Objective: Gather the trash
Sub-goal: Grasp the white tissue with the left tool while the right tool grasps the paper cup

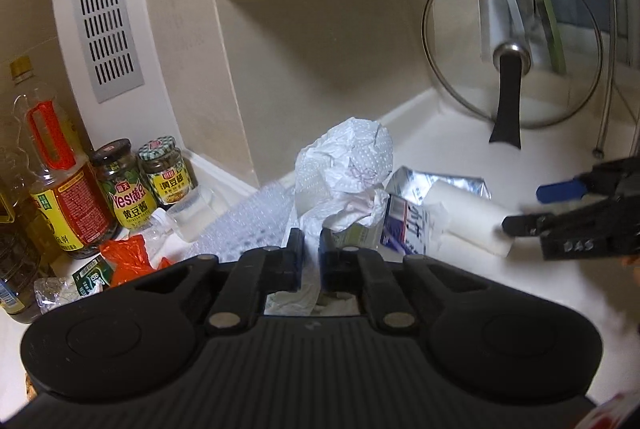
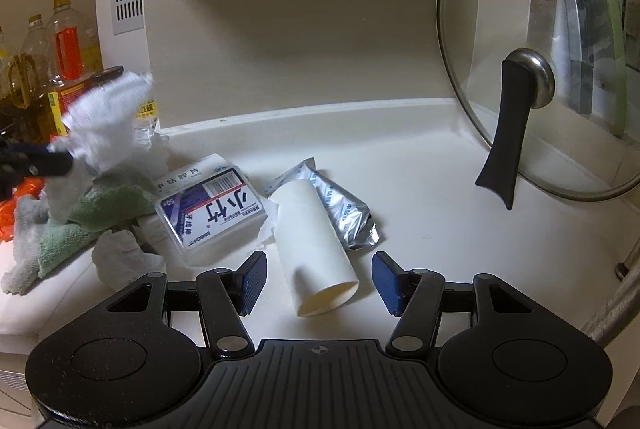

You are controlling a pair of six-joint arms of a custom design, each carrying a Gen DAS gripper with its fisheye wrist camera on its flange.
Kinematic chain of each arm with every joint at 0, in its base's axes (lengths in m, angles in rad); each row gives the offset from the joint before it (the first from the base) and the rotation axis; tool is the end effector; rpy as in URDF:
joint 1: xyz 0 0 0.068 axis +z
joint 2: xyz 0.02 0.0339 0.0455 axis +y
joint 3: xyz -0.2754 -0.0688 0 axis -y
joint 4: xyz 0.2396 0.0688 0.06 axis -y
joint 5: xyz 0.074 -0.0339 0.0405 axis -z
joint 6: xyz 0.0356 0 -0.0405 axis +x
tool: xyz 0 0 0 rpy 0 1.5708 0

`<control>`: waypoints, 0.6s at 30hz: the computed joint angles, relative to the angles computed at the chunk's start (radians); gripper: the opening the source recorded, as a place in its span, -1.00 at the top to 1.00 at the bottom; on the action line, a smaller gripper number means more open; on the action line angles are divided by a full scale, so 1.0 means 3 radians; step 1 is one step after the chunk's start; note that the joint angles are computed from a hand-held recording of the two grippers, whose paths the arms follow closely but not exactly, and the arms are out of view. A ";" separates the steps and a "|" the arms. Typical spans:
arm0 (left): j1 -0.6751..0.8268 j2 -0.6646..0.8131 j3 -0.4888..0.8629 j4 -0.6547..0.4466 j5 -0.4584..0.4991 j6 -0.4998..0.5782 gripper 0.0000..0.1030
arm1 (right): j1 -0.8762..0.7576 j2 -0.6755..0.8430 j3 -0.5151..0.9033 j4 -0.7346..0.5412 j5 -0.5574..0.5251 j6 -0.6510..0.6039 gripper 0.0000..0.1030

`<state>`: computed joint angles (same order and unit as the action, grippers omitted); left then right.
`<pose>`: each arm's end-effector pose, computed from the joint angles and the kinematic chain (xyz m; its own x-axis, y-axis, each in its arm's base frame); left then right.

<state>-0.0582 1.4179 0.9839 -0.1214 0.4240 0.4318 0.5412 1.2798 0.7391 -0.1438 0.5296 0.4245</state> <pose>0.3097 -0.0327 0.2832 -0.3098 0.4001 -0.8625 0.5854 0.7951 0.1586 0.2308 0.1177 0.2392 -0.5388 0.0909 -0.8375 0.1237 0.9919 0.0280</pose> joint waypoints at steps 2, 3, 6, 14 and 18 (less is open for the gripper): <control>0.0008 -0.0018 0.0020 -0.0044 0.0021 -0.0034 0.87 | -0.0059 0.0075 0.0046 0.0011 -0.0068 -0.0072 -0.14; 0.0010 -0.0021 0.0026 -0.0070 0.0030 -0.0049 0.87 | -0.0090 0.0132 0.0079 0.0011 -0.0099 -0.0118 -0.14; 0.0003 -0.0043 0.0006 -0.0135 0.0041 -0.0091 0.87 | -0.0202 0.0305 0.0174 0.0029 -0.0207 -0.0224 -0.14; -0.0053 -0.0096 -0.0086 -0.0222 -0.0009 -0.0052 0.87 | -0.0473 0.0652 0.0428 0.0007 -0.0558 -0.0345 -0.13; -0.0027 -0.0134 -0.0138 -0.0227 -0.0003 -0.0036 0.87 | -0.0412 0.0640 0.0431 -0.0038 -0.0533 -0.0336 0.21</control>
